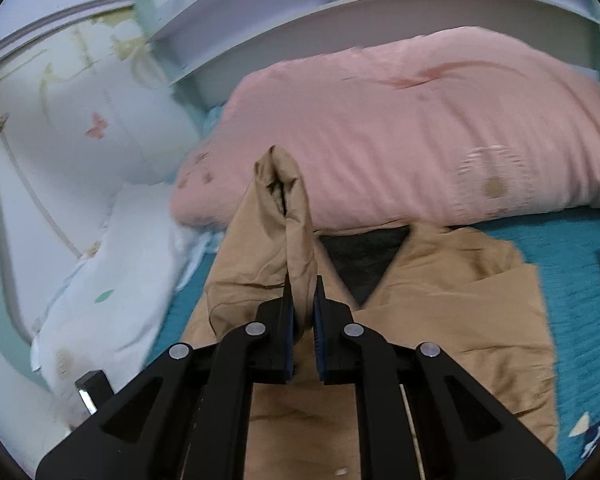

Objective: Fold large clothes

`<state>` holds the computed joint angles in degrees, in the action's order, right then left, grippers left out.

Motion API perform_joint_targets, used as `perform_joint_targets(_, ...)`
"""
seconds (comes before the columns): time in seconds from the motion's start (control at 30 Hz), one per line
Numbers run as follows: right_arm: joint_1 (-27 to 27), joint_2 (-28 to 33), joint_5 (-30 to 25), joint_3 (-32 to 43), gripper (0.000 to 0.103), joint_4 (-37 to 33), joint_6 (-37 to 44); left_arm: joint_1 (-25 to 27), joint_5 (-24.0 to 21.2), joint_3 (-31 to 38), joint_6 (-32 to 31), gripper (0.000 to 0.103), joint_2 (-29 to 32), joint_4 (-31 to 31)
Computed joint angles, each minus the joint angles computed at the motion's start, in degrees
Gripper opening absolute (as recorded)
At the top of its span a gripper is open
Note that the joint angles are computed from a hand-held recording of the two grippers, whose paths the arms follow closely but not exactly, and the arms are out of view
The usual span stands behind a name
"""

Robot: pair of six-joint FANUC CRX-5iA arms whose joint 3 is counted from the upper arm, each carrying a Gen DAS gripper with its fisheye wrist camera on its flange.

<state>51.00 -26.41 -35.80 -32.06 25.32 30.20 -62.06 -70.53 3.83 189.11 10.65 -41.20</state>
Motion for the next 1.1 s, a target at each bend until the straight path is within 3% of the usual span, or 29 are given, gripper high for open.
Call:
perform_joint_targets(0.07, -2.1, -0.6, 0.0, -0.6, 0.007, -1.8, 1.0, 2.7, 5.0, -3.6, 0.6, 0.077, -1.2, 4.0)
perform_joint_targets(0.2, -5.4, -0.2, -1.2, -1.1, 0.007, -8.2, 6.3, 4.2, 4.4, -3.8, -1.5, 0.061, -0.6, 6.1)
perform_joint_targets(0.27, -6.0, -0.6, -0.6, -3.2, 0.007, -7.8, 4.7, 4.5, 5.6, -4.9, -0.4, 0.061, -1.5, 6.4)
perform_joint_targets(0.37, -8.1, -0.9, 0.4, -5.2, 0.008, -10.5, 4.8, 4.1, 3.5, -3.7, -2.7, 0.061, -0.8, 6.7)
perform_joint_targets(0.53, -9.8, 2.1, -4.0, -7.4, 0.014, -12.2, 3.8, 4.2, 2.0, -1.6, -5.4, 0.063, 1.3, 7.3)
perform_joint_targets(0.63, -11.4, 1.9, -4.2, -8.0, 0.015, -15.6, 5.7, 4.9, 3.6, -2.6, -7.2, 0.066, 0.3, 8.7)
perform_joint_targets(0.67, -11.3, 0.7, -3.9, -8.7, 0.016, -15.1, 4.9, 5.0, 4.7, -3.5, -7.4, 0.066, -0.8, 9.0)
perform_joint_targets(0.77, -7.3, -3.2, -7.1, -11.0, 0.02, -4.9, -4.3, 5.4, 7.0, -5.6, -8.0, 0.07, -3.6, 10.5)
perform_joint_targets(0.9, -2.6, -5.7, -10.7, -12.3, 0.023, 6.7, -11.7, 4.2, 5.4, -5.5, -9.2, 0.071, -5.3, 11.3)
perform_joint_targets(0.93, -2.2, -6.2, -8.7, -12.2, 0.023, 6.5, -10.0, 3.7, 5.2, -5.5, -8.6, 0.071, -5.7, 10.9)
perform_joint_targets(1.0, -2.7, -4.8, -4.8, -9.3, 0.023, -1.3, -0.9, 1.5, 2.8, -3.4, -8.8, 0.072, -5.5, 8.6)
perform_joint_targets(1.1, -3.7, -0.2, -3.7, -5.4, 0.022, -8.2, 7.5, 0.0, 1.8, -1.3, -9.5, 0.074, -4.9, 6.8)
